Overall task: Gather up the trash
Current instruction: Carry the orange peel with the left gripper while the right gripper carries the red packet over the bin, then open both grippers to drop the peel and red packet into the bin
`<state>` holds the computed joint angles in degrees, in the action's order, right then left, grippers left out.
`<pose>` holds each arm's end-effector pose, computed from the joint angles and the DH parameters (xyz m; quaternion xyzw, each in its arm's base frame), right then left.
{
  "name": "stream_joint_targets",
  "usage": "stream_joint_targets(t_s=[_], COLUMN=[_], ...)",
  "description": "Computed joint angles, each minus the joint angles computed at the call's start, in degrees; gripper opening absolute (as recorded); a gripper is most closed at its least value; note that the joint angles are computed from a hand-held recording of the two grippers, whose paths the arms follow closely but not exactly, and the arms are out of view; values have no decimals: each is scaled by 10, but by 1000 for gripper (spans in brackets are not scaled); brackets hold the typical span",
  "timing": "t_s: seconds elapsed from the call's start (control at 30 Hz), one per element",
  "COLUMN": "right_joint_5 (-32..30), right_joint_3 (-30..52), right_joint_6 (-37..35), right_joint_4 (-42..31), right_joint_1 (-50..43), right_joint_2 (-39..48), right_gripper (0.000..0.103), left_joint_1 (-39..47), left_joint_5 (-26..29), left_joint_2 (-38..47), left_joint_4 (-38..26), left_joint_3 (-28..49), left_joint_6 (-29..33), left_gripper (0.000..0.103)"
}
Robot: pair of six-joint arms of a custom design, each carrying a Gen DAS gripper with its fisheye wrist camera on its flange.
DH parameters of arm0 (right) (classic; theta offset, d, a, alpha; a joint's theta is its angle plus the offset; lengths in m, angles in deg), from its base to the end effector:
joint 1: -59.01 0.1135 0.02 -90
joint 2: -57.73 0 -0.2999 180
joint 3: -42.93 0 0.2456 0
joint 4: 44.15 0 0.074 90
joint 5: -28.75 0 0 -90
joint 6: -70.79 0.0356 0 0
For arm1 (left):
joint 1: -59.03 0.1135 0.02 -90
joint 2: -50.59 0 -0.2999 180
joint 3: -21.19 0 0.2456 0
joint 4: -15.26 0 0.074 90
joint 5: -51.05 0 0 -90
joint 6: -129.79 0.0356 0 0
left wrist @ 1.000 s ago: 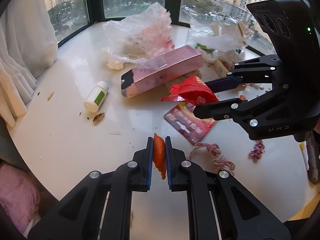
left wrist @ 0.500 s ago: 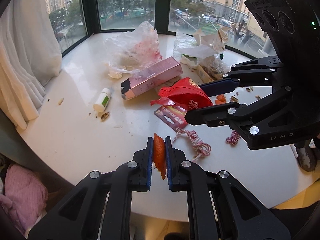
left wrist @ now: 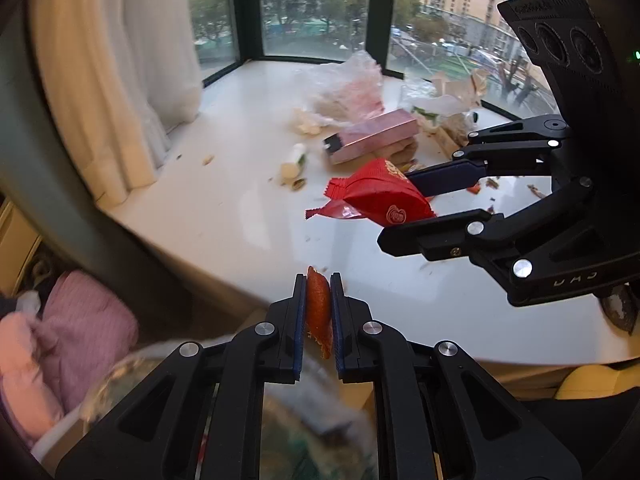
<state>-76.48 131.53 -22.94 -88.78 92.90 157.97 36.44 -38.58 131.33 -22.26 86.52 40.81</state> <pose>0.3053 0.2163 0.2690 -0.3422 0.8855 0.1973 0.2447 0.2534 -0.1057 0.2568 0.1950 0.9279 -0.0625 0.3117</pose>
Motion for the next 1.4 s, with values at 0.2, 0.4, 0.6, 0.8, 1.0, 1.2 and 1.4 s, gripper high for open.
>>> stream_joint_targets(t_s=[0.2, 0.4, 0.6, 0.8, 1.0, 1.2, 1.4], right_joint_5=[5, 1, -1, -1, 1, -1, -4], right_joint_3=[39, 95, 140, 161, 164, 161, 155], right_joint_6=[34, 45, 50, 54, 43, 33, 29], right_joint_4=[9, 3, -10, -24, -41, -46, -34], right_joint_1=[81, 144, 187, 210, 220, 223, 223], right_joint_2=[36, 89, 136, 174, 198, 211, 212], right_gripper=[39, 39, 39, 39, 39, 39, 39], left_joint_1=[86, 195, 289, 365, 407, 400, 393], left_joint_5=[10, 34, 62, 89, 102, 97, 93], left_joint_2=[-98, -171, -209, -218, -212, -196, -188], left_joint_4=[-46, -90, -115, -119, -111, -89, -78], left_joint_3=[-65, -107, -141, -179, -207, -223, -231], left_joint_6=[32, 80, 123, 167, 189, 175, 161], left_gripper=[10, 10, 10, 10, 10, 10, 10])
